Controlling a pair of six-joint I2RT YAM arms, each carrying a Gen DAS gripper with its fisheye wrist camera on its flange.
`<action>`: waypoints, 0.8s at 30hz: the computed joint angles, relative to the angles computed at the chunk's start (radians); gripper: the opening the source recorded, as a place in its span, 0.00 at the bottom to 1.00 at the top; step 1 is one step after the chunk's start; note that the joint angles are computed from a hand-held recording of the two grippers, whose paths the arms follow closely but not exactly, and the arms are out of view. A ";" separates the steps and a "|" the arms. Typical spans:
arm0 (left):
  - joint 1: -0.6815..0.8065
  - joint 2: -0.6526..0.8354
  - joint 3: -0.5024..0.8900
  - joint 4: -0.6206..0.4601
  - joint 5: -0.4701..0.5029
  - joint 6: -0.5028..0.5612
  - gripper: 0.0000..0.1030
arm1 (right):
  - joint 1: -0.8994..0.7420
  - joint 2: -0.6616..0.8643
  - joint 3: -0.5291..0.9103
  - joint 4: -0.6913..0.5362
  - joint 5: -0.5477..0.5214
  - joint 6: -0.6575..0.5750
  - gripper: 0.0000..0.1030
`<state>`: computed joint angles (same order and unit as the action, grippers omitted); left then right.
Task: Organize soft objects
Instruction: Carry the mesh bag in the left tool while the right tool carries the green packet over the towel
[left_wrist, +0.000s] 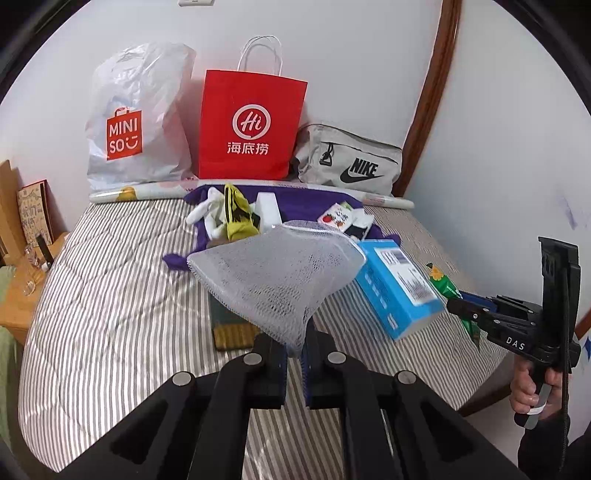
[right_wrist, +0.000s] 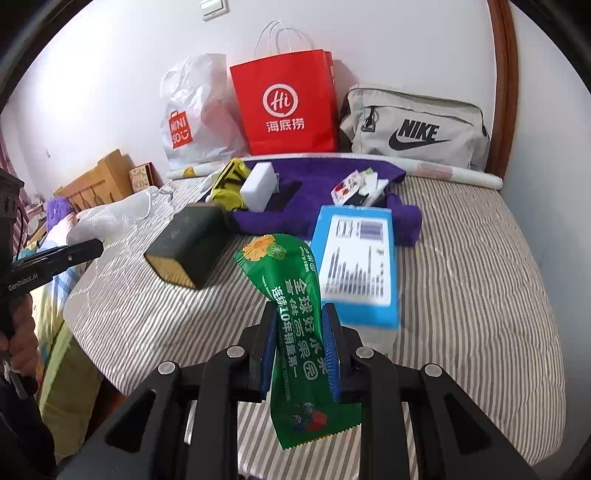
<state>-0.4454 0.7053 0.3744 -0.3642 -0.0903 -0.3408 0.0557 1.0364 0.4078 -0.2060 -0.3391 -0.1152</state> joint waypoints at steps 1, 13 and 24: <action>0.009 0.026 0.012 0.014 0.004 0.006 0.06 | 0.000 0.032 0.022 0.012 0.002 0.003 0.23; 0.136 0.422 0.202 0.205 0.093 0.062 0.06 | 0.030 0.303 0.235 0.090 0.021 0.017 0.23; 0.199 0.686 0.385 0.275 0.160 0.105 0.06 | 0.051 0.534 0.449 0.106 0.025 0.036 0.23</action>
